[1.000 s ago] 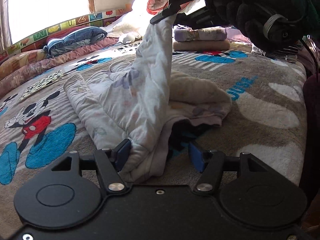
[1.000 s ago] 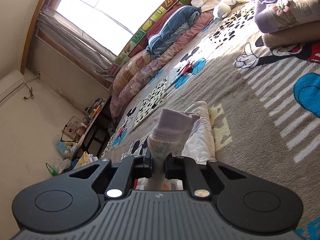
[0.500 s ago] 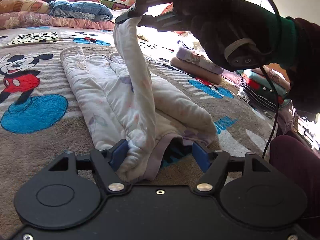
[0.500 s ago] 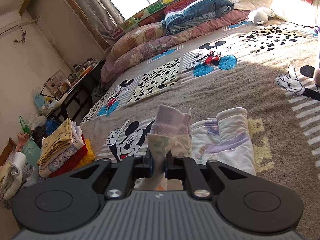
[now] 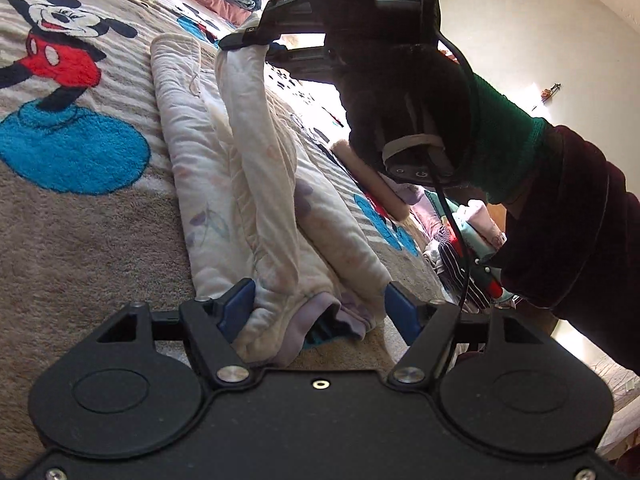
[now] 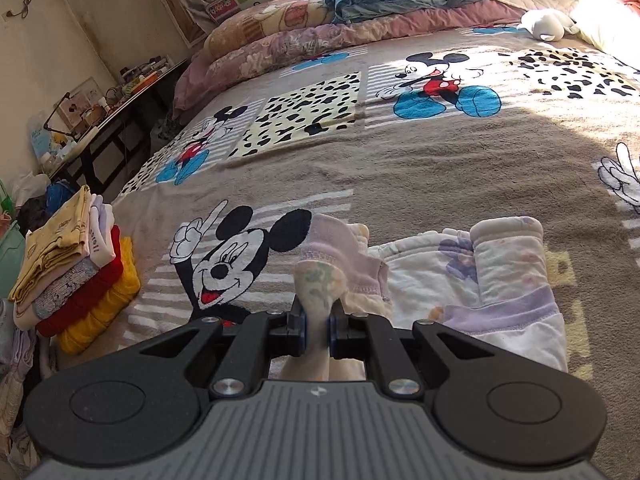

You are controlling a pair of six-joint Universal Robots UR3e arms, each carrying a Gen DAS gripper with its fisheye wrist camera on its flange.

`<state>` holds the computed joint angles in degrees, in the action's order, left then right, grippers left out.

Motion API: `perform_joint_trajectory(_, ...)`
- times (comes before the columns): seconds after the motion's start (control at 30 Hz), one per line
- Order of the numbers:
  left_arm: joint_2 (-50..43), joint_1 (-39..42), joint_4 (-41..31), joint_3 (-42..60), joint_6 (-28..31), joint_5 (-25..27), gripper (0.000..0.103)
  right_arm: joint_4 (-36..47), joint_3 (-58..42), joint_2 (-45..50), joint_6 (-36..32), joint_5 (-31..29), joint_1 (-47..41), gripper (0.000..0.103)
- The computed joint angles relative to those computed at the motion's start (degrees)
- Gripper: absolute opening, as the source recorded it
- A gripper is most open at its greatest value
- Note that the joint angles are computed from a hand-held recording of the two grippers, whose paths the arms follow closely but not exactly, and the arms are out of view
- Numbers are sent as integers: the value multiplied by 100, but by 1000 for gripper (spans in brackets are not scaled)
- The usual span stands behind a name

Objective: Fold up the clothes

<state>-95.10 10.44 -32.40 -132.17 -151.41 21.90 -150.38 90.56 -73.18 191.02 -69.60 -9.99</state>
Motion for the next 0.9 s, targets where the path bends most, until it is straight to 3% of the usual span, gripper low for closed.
perform_joint_trajectory(0.1,10,53,-295,53,63,-73,70,141,-295,309,14,-259,157,13)
perform_joint_trajectory(0.17,36,93,-462,54,114,-124,70,71,-306,383,-6,-219,169,21)
perform_joint_trajectory(0.43,177,136,-568,-66,58,-154,70,-1198,794,-315,-93,943,-614,50)
perform_joint_trajectory(0.63,197,129,-469,-93,-28,-123,71,190,307,-46,-915,759,-702,51)
perform_joint_trajectory(0.8,200,184,-750,-24,133,-144,71,435,278,229,-1008,881,-668,49)
perform_joint_trajectory(0.87,158,179,-786,19,112,-159,71,433,350,265,-937,1115,-758,35)
perform_joint_trajectory(0.9,134,177,-802,42,99,-167,71,379,437,251,-880,1294,-835,23)
